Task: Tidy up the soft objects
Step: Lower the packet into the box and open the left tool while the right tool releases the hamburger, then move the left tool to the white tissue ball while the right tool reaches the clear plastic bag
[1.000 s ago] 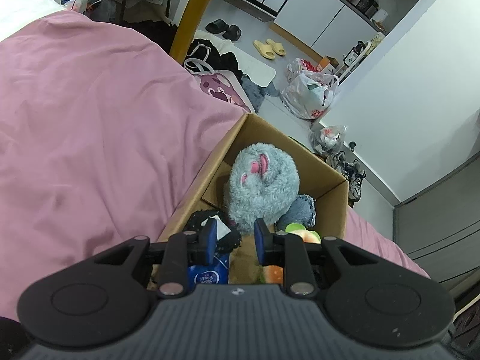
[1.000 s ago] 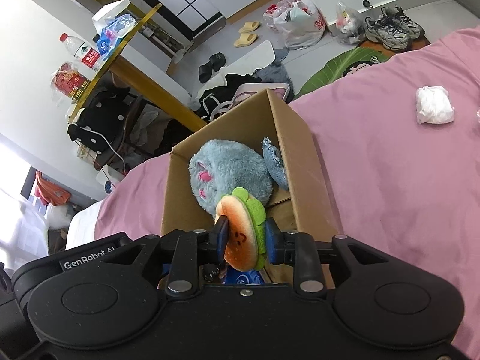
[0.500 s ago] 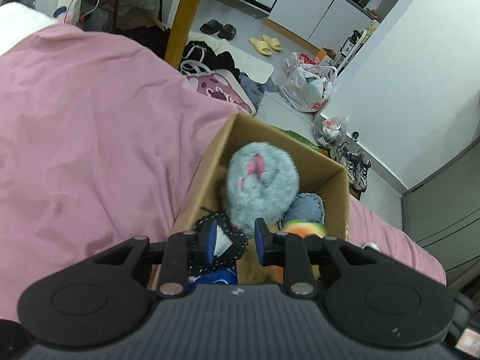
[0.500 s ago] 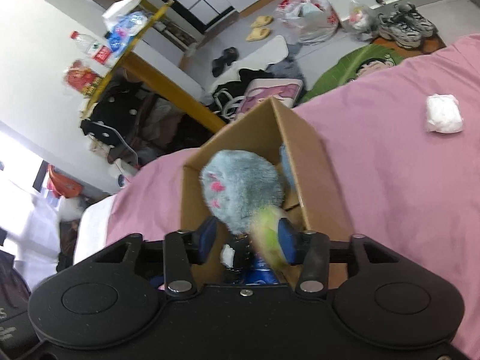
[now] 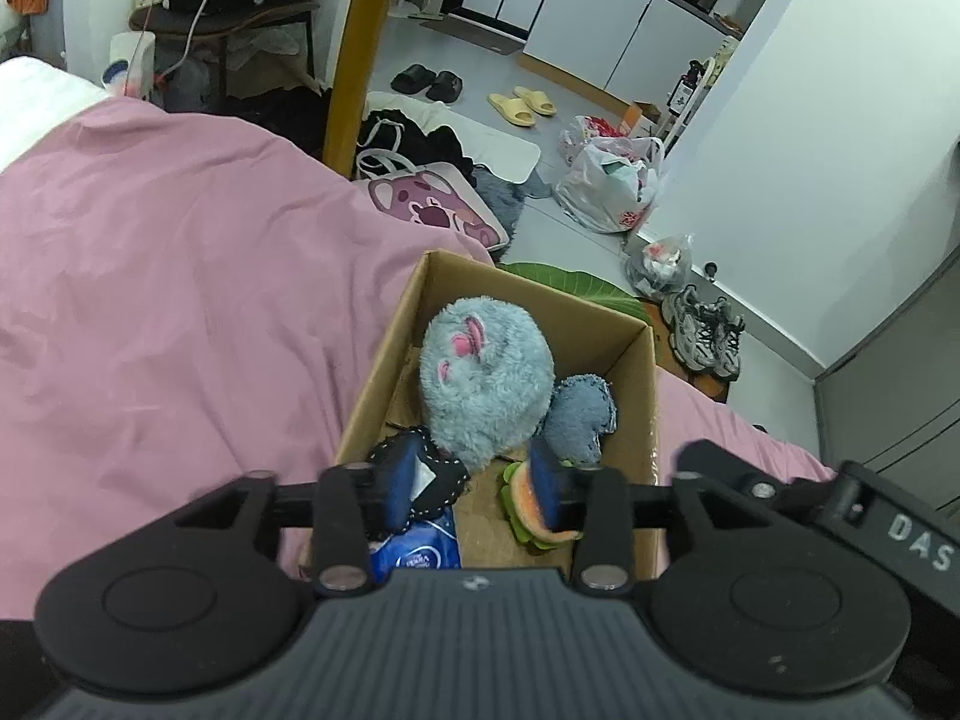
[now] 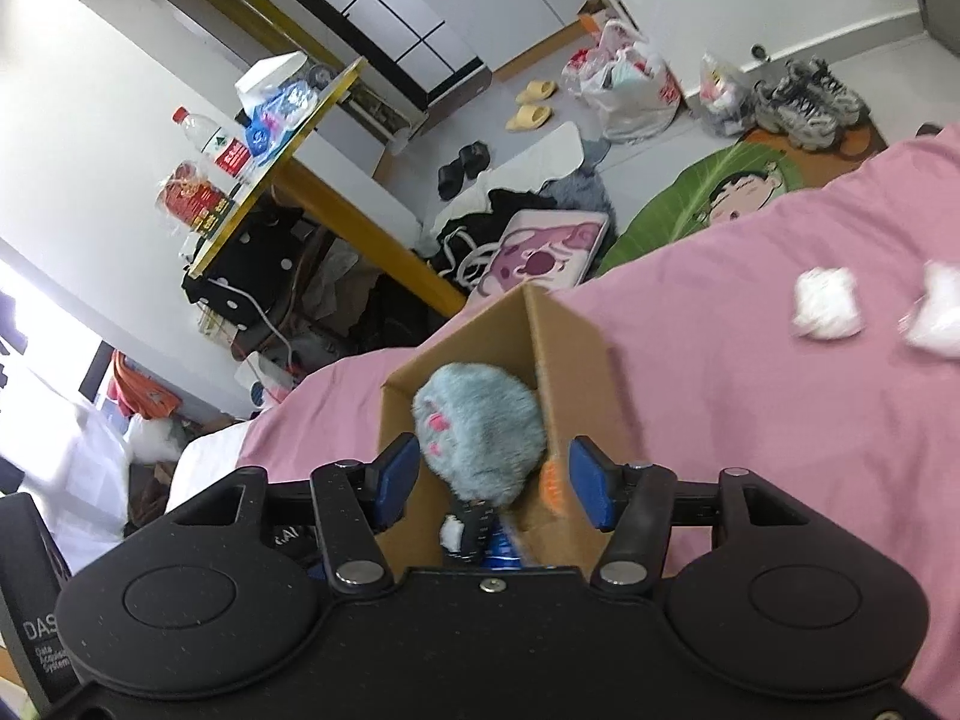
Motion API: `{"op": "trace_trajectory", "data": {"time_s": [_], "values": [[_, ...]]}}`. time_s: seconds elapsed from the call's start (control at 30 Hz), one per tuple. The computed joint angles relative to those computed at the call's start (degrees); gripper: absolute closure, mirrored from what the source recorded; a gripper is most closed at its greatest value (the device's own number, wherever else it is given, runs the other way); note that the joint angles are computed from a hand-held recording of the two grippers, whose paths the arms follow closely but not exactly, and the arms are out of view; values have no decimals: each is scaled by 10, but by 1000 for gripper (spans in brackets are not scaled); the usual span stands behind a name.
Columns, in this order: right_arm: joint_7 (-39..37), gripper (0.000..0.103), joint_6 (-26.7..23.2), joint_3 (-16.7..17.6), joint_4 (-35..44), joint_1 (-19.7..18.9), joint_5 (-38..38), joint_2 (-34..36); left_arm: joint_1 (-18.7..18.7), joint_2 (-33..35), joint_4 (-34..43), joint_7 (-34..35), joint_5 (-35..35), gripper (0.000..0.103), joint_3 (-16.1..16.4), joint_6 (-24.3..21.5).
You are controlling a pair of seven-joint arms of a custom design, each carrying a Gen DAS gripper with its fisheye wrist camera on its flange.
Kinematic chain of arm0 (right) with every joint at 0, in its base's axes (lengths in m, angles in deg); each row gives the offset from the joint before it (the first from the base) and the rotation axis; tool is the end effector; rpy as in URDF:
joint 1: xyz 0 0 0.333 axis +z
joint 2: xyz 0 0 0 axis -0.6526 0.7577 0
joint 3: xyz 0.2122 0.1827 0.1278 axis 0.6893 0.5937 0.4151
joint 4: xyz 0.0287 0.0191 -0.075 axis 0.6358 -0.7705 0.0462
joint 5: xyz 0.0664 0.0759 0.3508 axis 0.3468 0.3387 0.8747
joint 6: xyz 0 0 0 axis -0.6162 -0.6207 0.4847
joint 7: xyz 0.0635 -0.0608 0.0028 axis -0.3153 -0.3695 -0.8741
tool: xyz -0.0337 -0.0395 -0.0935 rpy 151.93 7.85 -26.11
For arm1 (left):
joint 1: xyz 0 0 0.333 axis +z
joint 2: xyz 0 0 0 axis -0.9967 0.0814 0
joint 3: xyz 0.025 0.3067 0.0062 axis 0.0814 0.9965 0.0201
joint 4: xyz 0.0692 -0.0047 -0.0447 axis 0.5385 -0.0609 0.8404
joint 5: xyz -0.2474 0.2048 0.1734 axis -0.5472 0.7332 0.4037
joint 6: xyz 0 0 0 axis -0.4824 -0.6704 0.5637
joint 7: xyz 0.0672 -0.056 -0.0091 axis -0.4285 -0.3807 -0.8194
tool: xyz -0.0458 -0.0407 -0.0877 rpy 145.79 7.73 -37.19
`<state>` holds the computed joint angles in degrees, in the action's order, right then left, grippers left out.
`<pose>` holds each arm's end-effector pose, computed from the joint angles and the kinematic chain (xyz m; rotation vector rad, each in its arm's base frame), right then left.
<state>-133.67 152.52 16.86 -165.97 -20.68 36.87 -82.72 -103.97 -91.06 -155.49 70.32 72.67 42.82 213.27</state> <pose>0.3804 0.3005 0.5586 -0.8446 2.0518 -0.2868 0.4771 -0.3122 0.5866 -1.8381 2.1427 -0.9416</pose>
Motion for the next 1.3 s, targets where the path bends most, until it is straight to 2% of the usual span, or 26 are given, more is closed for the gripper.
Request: {"op": "trace_trajectory", "data": {"time_s": [0.07, 0.13, 0.3, 0.4, 0.43, 0.57, 0.9, 1.3], "values": [[-16, 43, -17, 0, -14, 5, 5, -22, -2, -5, -1, -27, 33, 34, -5, -5], [-23, 34, -28, 3, -32, 6, 5, -47, -6, -5, 3, -36, 46, 25, -8, -15], [-46, 22, -56, 9, -73, 6, 13, -105, -17, -12, 13, -69, 104, 21, -18, -36], [-60, 11, -63, 9, -98, 5, 19, -141, -26, -19, 14, -71, 116, 17, -21, -41], [-69, 6, -67, 7, -108, 7, 24, -154, -29, -21, 16, -74, 121, 14, -23, -45], [-103, 0, -68, 0, -139, 10, 40, -195, -41, -31, 13, -78, 137, 0, -28, -38], [-159, 0, -86, 0, -198, 4, 73, -286, -68, -53, -17, -124, 157, 0, -39, 15], [-231, 0, -101, -18, -230, -2, 94, -340, -96, -39, -4, -136, 153, 0, -49, 21]]}}
